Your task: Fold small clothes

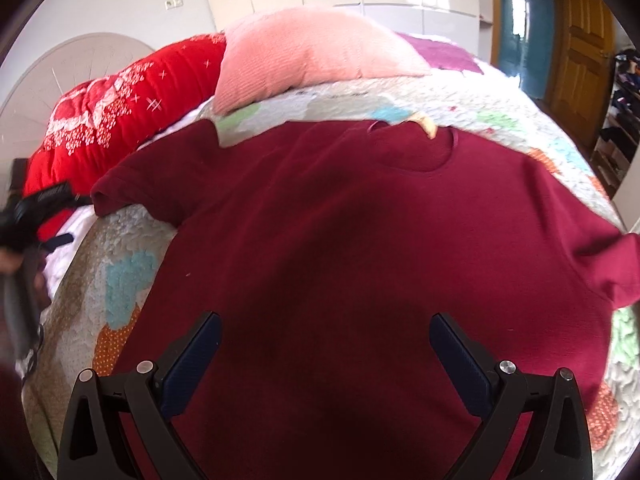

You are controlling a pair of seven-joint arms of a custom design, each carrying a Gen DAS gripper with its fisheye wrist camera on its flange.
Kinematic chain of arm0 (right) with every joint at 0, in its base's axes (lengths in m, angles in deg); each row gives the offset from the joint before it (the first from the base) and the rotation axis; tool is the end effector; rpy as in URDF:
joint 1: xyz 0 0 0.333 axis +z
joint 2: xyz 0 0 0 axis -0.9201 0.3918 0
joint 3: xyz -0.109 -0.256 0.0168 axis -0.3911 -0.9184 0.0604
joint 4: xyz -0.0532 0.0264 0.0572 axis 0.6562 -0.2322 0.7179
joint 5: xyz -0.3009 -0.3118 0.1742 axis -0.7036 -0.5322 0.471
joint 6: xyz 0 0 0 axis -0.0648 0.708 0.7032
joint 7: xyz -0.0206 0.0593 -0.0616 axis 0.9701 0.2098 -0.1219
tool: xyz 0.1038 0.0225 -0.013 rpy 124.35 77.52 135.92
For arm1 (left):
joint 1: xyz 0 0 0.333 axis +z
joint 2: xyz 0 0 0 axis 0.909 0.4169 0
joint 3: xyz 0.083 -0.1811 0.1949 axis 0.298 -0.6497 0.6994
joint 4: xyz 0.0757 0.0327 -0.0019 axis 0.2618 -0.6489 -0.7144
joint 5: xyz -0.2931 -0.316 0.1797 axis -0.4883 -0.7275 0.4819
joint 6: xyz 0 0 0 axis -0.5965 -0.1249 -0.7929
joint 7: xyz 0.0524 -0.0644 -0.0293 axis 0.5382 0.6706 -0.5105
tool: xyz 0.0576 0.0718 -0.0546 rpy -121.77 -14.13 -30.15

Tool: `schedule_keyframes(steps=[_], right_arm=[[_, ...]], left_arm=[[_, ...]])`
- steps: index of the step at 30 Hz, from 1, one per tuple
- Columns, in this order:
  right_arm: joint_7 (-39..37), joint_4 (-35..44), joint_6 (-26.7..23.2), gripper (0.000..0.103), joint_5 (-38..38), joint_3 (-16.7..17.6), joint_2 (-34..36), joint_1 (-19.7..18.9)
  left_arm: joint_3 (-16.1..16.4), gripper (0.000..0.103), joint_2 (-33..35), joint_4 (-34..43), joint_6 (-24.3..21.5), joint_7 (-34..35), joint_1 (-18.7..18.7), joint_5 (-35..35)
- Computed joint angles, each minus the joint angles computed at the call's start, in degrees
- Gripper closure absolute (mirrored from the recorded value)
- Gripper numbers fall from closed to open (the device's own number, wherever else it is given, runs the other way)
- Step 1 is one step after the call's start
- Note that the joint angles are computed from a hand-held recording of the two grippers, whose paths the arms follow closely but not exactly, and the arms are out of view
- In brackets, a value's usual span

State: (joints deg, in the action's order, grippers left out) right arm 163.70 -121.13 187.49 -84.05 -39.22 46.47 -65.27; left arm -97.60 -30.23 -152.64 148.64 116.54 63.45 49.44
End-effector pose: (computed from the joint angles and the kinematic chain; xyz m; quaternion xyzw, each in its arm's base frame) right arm 0.4563 0.0686 0.4163 -0.5296 0.7817 -0.2131 0.2511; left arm 0.7140 -0.1309 0.3854 -0.7353 0.6073 -0.2890 0.0839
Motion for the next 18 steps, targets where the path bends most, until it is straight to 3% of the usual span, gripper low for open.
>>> schedule_keyframes(steps=[6,7,8,9,10,11,15,18], right_arm=[[-1.3,1.0,-0.2,0.000,1.2,-1.4,2.3,1.1],[-1.5,1.2,-0.3,0.000,1.5,-1.5,2.7,1.2],[-1.6,1.6,-0.4,0.000,1.4,-1.3,3.3,1.0],[-1.6,2.0,-0.5,0.000,1.1,-1.1,3.6,0.9],[-1.8,2.1,-0.6,0.000,1.1,-1.1,3.7,1.0],[-2.2,2.2,-0.6,0.000,1.2,-1.3,3.8,1.2],[-2.9,1.3,-0.3,0.000,2.1,-1.9,2.4,1.6],[-2.9,-0.3,-0.1,0.000,2.6,-2.2,-0.1,1.1]], left_arm=[[0.3,0.019,10.7,12.0,-1.4,-3.8,-0.4,0.4],[0.7,0.024,11.6,12.9,-1.3,-4.8,-1.0,1.8],[1.9,0.030,12.2,13.2,-0.3,-6.4,-2.4,4.5],[2.8,0.053,12.5,13.2,1.0,-7.3,-3.3,7.0],[2.9,0.081,12.7,13.1,2.2,-6.8,-3.7,8.7],[2.4,0.093,12.7,13.0,2.2,-6.2,-3.3,9.0],[0.9,0.096,9.9,11.9,3.9,-3.2,-1.4,8.0],[4.6,0.096,4.1,8.7,9.3,-6.3,-4.1,14.9]])
